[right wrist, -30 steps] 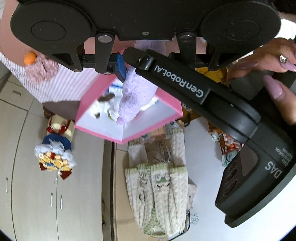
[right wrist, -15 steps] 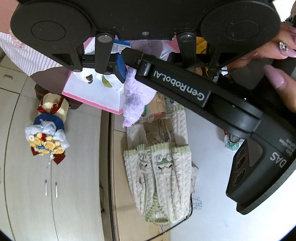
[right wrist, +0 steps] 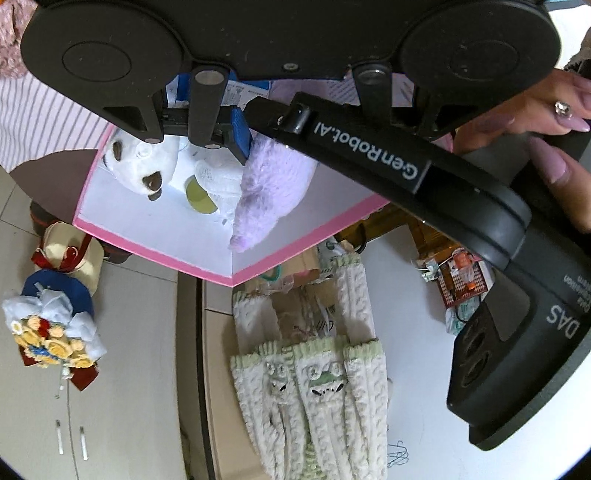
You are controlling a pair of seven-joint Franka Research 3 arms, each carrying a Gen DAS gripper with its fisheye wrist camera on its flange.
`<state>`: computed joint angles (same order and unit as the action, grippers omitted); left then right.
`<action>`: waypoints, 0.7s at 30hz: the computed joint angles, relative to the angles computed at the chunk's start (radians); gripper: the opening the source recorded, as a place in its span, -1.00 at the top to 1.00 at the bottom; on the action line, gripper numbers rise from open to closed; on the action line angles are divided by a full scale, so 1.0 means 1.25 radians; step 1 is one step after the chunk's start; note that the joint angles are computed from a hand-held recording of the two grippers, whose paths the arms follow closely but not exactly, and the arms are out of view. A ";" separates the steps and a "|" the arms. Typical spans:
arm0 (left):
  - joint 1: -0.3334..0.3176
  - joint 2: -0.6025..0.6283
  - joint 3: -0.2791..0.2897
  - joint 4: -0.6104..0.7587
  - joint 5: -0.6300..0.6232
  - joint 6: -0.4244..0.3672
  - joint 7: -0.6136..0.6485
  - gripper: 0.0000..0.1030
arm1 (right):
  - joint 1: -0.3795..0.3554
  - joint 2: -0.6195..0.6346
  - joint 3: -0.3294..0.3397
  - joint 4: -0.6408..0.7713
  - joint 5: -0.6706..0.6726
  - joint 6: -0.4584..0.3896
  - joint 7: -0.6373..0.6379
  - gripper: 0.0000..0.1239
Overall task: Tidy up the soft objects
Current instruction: 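Lower the bear into the box and open the left tool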
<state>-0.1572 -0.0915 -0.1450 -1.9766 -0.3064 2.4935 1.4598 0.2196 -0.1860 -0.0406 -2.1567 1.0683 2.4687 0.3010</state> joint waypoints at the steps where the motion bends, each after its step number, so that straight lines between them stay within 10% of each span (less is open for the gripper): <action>1: 0.001 0.003 0.000 0.002 0.007 0.000 -0.001 0.05 | 0.000 0.010 -0.002 0.009 -0.001 -0.009 -0.002 0.19; 8: 0.008 0.026 -0.007 0.021 0.043 0.003 0.008 -0.03 | -0.019 0.056 0.005 0.044 -0.017 -0.045 0.005 0.13; 16: 0.029 -0.085 -0.040 -0.119 0.381 0.197 -0.159 -0.22 | -0.020 0.018 0.011 -0.009 -0.024 0.047 -0.034 0.02; 21: -0.033 -0.157 0.021 -0.182 0.298 0.220 -0.087 -0.22 | -0.024 -0.030 -0.015 -0.042 -0.023 0.020 -0.043 0.02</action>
